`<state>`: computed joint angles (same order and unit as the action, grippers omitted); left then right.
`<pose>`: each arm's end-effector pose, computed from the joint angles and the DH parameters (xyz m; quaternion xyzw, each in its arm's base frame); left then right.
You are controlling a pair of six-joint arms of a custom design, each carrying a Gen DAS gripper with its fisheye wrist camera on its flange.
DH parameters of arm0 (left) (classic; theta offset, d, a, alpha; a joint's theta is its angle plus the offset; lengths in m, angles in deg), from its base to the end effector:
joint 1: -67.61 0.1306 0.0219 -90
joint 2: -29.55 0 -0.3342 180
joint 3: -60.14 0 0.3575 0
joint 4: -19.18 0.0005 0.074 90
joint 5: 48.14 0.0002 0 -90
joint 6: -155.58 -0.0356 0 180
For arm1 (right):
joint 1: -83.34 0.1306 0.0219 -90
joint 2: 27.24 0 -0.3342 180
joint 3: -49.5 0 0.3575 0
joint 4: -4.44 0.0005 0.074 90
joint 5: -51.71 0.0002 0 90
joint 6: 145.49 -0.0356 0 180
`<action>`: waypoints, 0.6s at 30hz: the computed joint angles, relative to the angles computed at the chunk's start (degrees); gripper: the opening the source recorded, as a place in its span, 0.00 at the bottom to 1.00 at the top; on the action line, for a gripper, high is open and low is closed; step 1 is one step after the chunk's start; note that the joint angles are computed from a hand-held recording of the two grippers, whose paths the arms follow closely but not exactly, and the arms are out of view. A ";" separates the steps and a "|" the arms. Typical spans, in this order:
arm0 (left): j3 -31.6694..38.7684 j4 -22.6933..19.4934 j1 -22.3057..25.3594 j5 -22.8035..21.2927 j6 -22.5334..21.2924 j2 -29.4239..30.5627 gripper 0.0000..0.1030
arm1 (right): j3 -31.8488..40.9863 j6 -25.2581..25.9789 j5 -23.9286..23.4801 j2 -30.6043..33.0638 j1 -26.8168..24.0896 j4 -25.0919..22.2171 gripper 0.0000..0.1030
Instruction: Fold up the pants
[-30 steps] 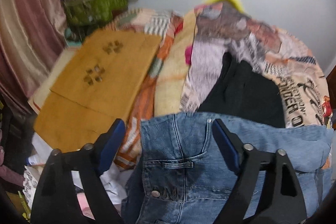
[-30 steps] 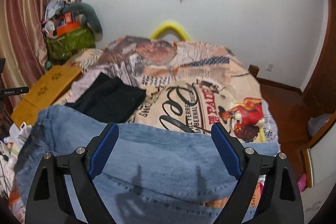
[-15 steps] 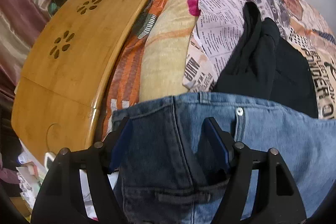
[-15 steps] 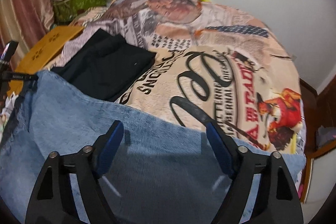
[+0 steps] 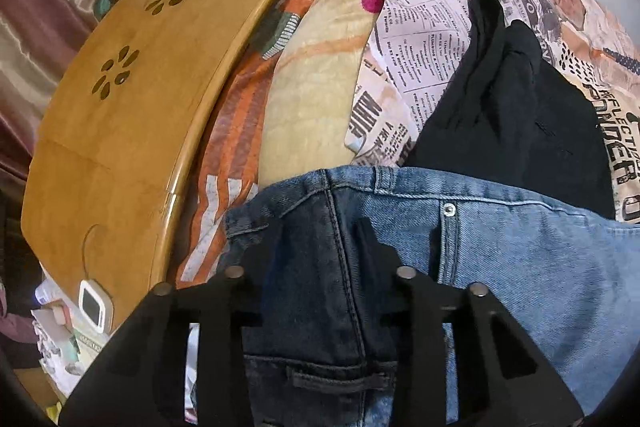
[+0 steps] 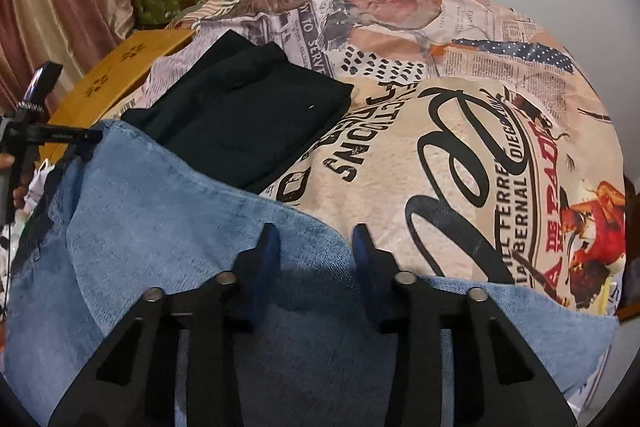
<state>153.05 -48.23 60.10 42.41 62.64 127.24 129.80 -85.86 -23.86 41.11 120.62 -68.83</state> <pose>0.4522 -0.0605 0.3276 0.0907 0.9838 -0.0109 0.1545 0.2446 0.1744 0.4200 -0.0269 0.9613 0.0357 0.2719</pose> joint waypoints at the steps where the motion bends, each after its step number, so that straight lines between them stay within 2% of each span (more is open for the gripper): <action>1: 0.00 -0.36 -0.07 0.01 -0.19 -0.39 0.29 | 0.14 -0.54 0.15 -0.05 0.24 -0.36 0.21; 5: -1.10 -0.12 -0.99 -0.86 -1.86 -3.26 0.20 | 0.34 -2.01 1.29 -1.07 2.24 -1.85 0.14; 10: 1.14 -0.43 -1.55 -0.84 -2.54 -6.35 0.10 | 2.83 -4.11 9.08 -1.44 6.89 -4.62 0.10; 12: 3.30 -1.30 -1.30 0.16 -2.06 -7.07 0.09 | 4.59 -4.81 11.27 -1.56 7.41 -5.63 0.10; 14: 4.13 -1.20 -1.17 0.71 -2.35 -8.41 0.09 | 7.28 -6.43 15.39 -1.41 8.43 -7.49 0.10; 18: 3.86 -0.74 -0.22 2.00 -2.84 -12.33 0.08 | 9.98 -10.78 19.35 -1.78 12.17 -9.94 0.10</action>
<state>156.90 -48.98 59.88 44.42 59.80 114.91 139.77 -96.64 -4.51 39.33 132.79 -78.77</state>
